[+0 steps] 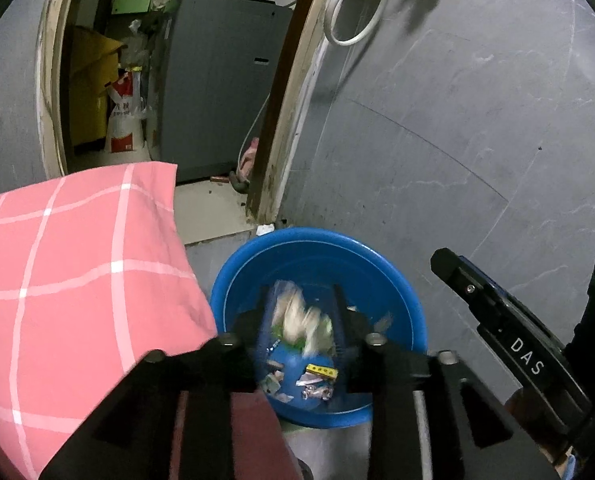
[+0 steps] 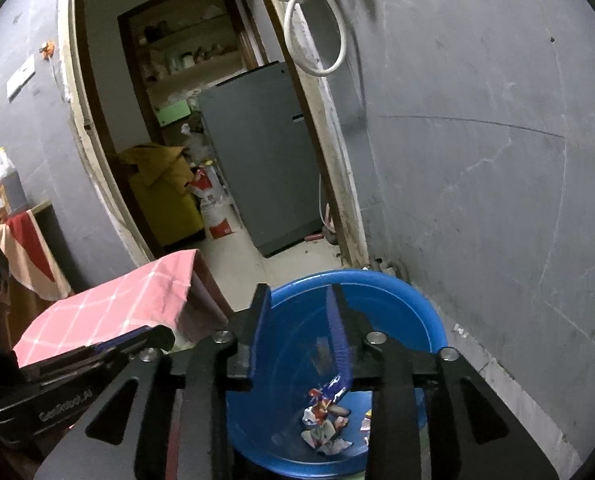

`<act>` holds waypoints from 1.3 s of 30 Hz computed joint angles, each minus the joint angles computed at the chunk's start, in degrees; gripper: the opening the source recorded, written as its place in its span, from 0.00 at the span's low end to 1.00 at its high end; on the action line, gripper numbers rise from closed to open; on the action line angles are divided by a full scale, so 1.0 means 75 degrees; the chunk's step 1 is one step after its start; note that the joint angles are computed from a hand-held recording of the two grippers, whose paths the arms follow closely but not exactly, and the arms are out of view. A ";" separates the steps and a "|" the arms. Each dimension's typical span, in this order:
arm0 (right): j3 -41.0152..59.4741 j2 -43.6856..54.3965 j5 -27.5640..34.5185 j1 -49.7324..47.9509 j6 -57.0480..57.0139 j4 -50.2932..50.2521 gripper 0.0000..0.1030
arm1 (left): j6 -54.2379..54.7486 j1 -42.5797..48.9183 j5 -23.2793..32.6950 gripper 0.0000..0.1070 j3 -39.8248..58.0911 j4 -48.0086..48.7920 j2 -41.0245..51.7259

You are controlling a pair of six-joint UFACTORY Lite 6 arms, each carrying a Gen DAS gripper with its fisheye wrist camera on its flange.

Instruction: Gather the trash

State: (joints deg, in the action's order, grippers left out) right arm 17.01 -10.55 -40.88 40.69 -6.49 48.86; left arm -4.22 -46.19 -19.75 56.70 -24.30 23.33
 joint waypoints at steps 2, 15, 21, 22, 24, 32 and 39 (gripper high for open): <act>0.0017 0.0020 0.0032 -0.0012 0.0004 -0.0002 0.28 | -0.0164 0.0015 -0.0063 0.29 -0.0039 0.0103 -0.0019; -0.0050 -0.0100 -0.0345 0.0195 -0.0224 0.0243 0.43 | 0.0617 -0.0083 -0.0667 0.52 -0.0730 -0.1045 -0.0674; -0.0097 -0.0213 -0.0665 0.0444 -0.0504 0.0532 0.59 | 0.1453 -0.0185 -0.1427 0.72 -0.1495 -0.2418 -0.1385; -0.0123 -0.0239 -0.0741 0.0497 -0.0513 0.0575 0.68 | 0.1655 -0.0217 -0.1560 0.72 -0.1618 -0.2660 -0.1505; -0.0219 -0.0341 -0.0951 0.0645 -0.0504 0.0660 0.72 | 0.2025 -0.0298 -0.1794 0.73 -0.1837 -0.3052 -0.1716; -0.0523 -0.0800 -0.1732 0.1324 -0.0714 0.1029 0.90 | 0.2347 -0.0712 -0.2773 0.73 -0.2766 -0.3538 -0.2494; -0.0775 -0.1037 -0.2823 0.2615 -0.1221 0.1835 1.00 | 0.2223 -0.1046 -0.3276 0.92 -0.3728 -0.3810 -0.3487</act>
State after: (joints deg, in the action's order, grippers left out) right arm 11.20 -18.32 -62.05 60.30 -15.65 62.62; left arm 12.46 -54.04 -44.32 28.74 -52.87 -2.82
